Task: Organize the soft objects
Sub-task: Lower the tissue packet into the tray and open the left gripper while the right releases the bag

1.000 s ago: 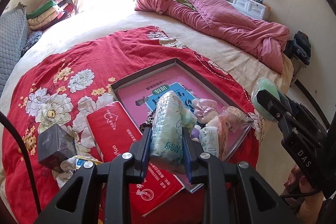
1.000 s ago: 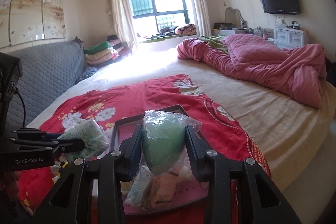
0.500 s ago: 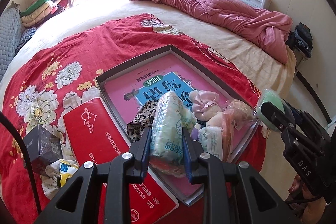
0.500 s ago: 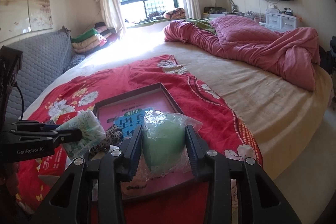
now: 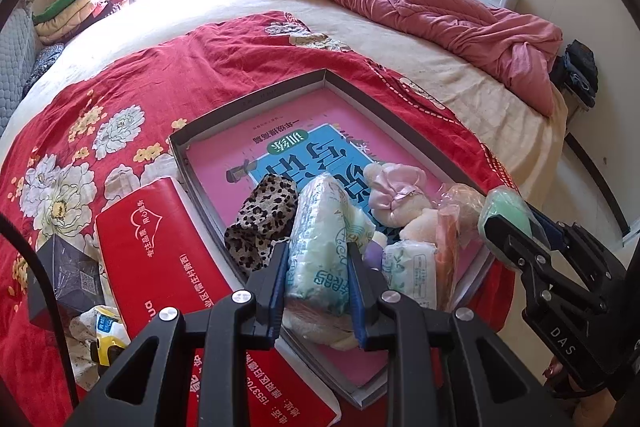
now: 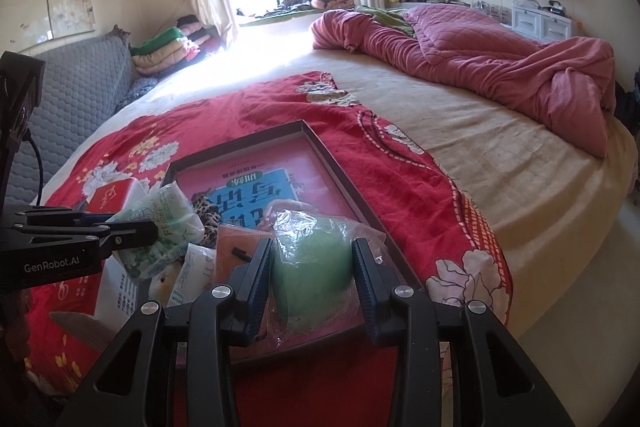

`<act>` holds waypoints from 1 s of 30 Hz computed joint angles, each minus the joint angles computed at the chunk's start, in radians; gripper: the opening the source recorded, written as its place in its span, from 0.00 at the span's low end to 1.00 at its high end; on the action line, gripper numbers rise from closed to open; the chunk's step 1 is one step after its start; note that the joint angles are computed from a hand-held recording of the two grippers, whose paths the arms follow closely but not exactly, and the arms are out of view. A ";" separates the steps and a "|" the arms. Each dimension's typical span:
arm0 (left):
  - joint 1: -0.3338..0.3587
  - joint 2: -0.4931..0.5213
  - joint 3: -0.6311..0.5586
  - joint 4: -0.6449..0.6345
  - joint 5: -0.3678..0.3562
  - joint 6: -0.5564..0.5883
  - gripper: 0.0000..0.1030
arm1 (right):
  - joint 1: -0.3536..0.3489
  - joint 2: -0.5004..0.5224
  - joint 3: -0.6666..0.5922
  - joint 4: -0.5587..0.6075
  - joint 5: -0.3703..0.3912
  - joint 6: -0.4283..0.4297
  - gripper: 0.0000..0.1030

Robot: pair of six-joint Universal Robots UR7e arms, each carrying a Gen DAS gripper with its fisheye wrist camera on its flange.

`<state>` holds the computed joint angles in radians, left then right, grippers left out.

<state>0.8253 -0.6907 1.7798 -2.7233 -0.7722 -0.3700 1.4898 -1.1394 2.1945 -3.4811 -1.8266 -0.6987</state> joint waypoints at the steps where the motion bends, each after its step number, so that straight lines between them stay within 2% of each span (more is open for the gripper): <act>1: 0.002 0.002 -0.002 0.001 -0.001 0.000 0.27 | 0.000 0.003 -0.002 0.002 -0.002 -0.001 0.39; 8: 0.017 0.011 -0.014 -0.004 -0.011 0.001 0.27 | 0.001 0.027 -0.019 0.011 -0.009 -0.019 0.39; 23: 0.037 0.021 -0.035 -0.005 -0.023 0.004 0.27 | 0.001 0.089 -0.073 0.062 0.039 -0.053 0.40; 30: 0.045 0.022 -0.043 -0.004 -0.036 -0.001 0.29 | -0.023 0.068 -0.064 0.079 0.099 -0.027 0.43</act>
